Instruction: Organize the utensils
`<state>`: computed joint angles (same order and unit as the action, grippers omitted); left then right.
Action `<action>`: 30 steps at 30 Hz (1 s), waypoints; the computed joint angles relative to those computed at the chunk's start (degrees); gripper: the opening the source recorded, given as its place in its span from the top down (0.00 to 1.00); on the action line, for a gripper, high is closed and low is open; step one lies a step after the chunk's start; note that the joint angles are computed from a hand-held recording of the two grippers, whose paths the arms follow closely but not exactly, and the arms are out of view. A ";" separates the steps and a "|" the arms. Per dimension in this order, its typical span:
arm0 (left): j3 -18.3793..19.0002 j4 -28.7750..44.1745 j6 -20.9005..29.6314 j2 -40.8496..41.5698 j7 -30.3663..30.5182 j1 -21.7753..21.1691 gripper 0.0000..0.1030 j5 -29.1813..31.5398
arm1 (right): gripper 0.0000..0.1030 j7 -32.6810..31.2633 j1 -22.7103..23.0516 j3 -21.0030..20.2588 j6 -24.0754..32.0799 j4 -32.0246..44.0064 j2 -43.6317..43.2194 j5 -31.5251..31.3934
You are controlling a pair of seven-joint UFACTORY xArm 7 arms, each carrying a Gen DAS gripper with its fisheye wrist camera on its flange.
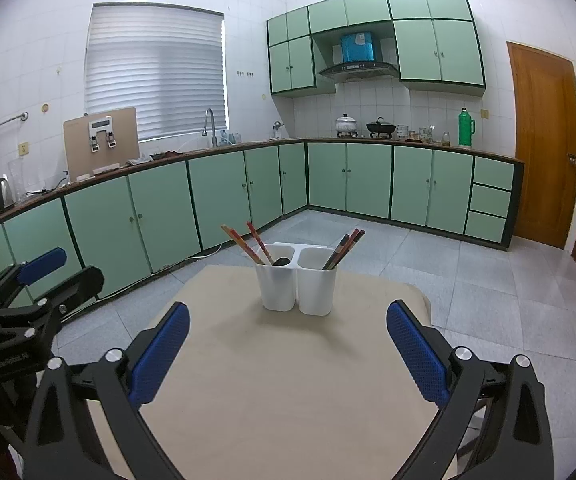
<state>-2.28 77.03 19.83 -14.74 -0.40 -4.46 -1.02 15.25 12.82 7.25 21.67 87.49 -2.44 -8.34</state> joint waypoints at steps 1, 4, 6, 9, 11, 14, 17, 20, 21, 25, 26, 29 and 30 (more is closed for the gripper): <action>-0.01 0.02 -0.02 0.08 -0.02 -0.01 0.09 0.01 | 0.06 0.02 0.03 0.01 0.10 0.22 0.10 0.00; -0.02 -0.08 0.06 0.05 -0.07 0.02 0.09 0.07 | 0.06 0.39 0.09 0.05 0.27 0.40 0.31 -0.29; -0.10 -0.24 0.02 0.09 -0.28 0.08 0.09 0.20 | 0.06 0.47 0.16 0.05 0.35 0.35 0.36 -0.32; -0.25 -0.14 0.16 0.31 -0.60 0.14 0.09 0.42 | 0.06 1.14 0.33 0.11 0.72 1.03 1.00 -0.96; -0.17 0.48 0.38 0.75 -0.57 0.11 0.09 0.41 | 0.06 1.21 0.41 0.03 0.79 1.01 1.05 -0.98; -0.15 0.44 0.42 0.78 -0.58 0.07 0.09 0.40 | 0.06 1.27 0.49 -0.03 0.92 1.25 1.17 -1.06; -0.03 0.36 0.38 0.73 -0.40 -0.05 0.09 0.22 | 0.06 1.08 0.53 -0.08 0.96 1.20 1.13 -0.88; -0.05 0.33 0.22 0.83 -0.38 -0.03 0.09 0.22 | 0.06 1.03 0.57 -0.10 1.08 1.39 1.24 -0.87; -0.09 0.47 0.31 0.89 -0.46 0.00 0.09 0.26 | 0.06 0.96 0.58 -0.10 1.13 1.54 1.36 -0.82; -0.06 0.60 0.29 1.05 -0.43 0.01 0.09 0.25 | 0.06 1.06 0.65 -0.12 1.13 1.66 1.51 -0.98; -0.02 0.56 0.29 1.03 -0.38 -0.01 0.09 0.18 | 0.06 1.16 0.67 -0.11 1.14 1.71 1.54 -1.07; -0.06 0.69 0.36 1.07 -0.41 0.01 0.09 0.24 | 0.06 1.26 0.73 -0.11 1.02 1.68 1.56 -1.29; -0.01 0.68 0.36 1.07 -0.31 -0.04 0.09 0.17 | 0.06 1.38 0.75 -0.10 1.11 1.81 1.65 -1.40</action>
<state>-2.29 77.71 20.20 -13.67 -0.71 -4.50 -0.85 16.63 13.57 7.15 22.78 89.30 -0.79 -9.74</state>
